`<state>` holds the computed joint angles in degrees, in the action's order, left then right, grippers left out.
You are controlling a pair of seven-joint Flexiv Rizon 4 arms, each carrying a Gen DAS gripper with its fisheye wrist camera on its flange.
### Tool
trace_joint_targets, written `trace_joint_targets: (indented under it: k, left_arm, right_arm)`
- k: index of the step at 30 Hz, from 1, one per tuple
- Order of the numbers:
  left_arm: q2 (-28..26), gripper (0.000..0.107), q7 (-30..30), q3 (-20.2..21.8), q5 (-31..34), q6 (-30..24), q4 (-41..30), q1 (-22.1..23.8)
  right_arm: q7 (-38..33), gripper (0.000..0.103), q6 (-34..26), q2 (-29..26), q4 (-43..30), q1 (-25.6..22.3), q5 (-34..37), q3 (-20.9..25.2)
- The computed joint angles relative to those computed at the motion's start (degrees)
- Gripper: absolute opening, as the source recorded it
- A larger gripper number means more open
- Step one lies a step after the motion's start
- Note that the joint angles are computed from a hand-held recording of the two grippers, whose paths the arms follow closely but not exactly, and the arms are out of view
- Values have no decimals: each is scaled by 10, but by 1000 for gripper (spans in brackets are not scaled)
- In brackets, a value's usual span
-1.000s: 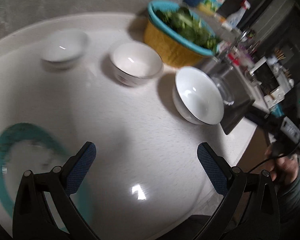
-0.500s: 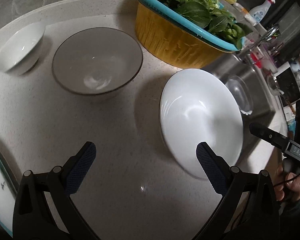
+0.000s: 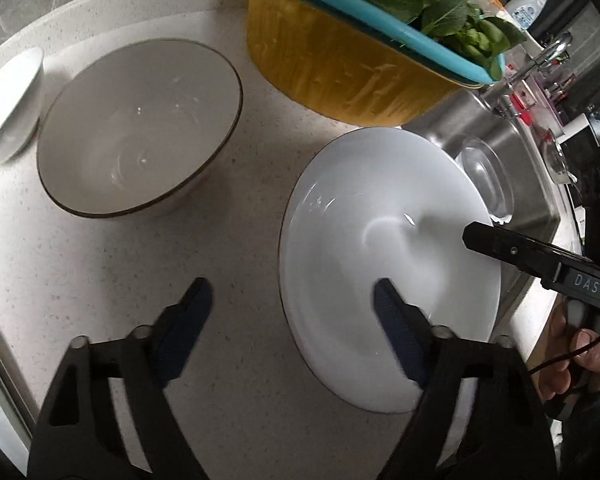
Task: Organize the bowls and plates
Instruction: 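Move both tools to the rim of the large white bowl, then close both tools on the white bowl rim, then lift the white bowl with both tools and set it down beside the plates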
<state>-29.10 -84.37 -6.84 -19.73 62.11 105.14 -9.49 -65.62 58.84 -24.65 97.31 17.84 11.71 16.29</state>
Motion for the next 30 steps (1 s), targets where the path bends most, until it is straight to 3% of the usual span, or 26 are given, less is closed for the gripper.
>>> trace_joint_targets:
  k: [1, 3, 5, 12, 14, 17, 30]
  left_arm:
    - [-4, 72, -2, 0, -1, -1, -3, 0]
    - [-8, 48, 2, -5, -7, -4, -5, 5]
    - [-14, 31, 12, -16, -24, -5, -6, 13]
    - [-27, 30, 15, -22, -47, -4, -7, 17]
    - [-26, 19, 19, -24, -51, -4, -4, 19]
    - [-26, 11, 27, -28, -56, -2, -2, 20]
    - [-3, 9, 29, -26, -63, 1, 18, 18]
  right_arm:
    - [-3, 56, -3, -4, -5, -2, 2, 2]
    - [-9, 53, -11, -9, -13, -3, 3, 3]
    - [-12, 50, -22, -15, -23, -4, 5, 4]
    - [-21, 35, -57, -28, -46, -5, 12, 3]
    - [-26, 22, -65, -31, -51, -6, 17, 5]
    - [-32, 12, -69, -33, -56, 0, 13, 4]
    - [-14, 9, -75, -28, -52, 16, -1, -2]
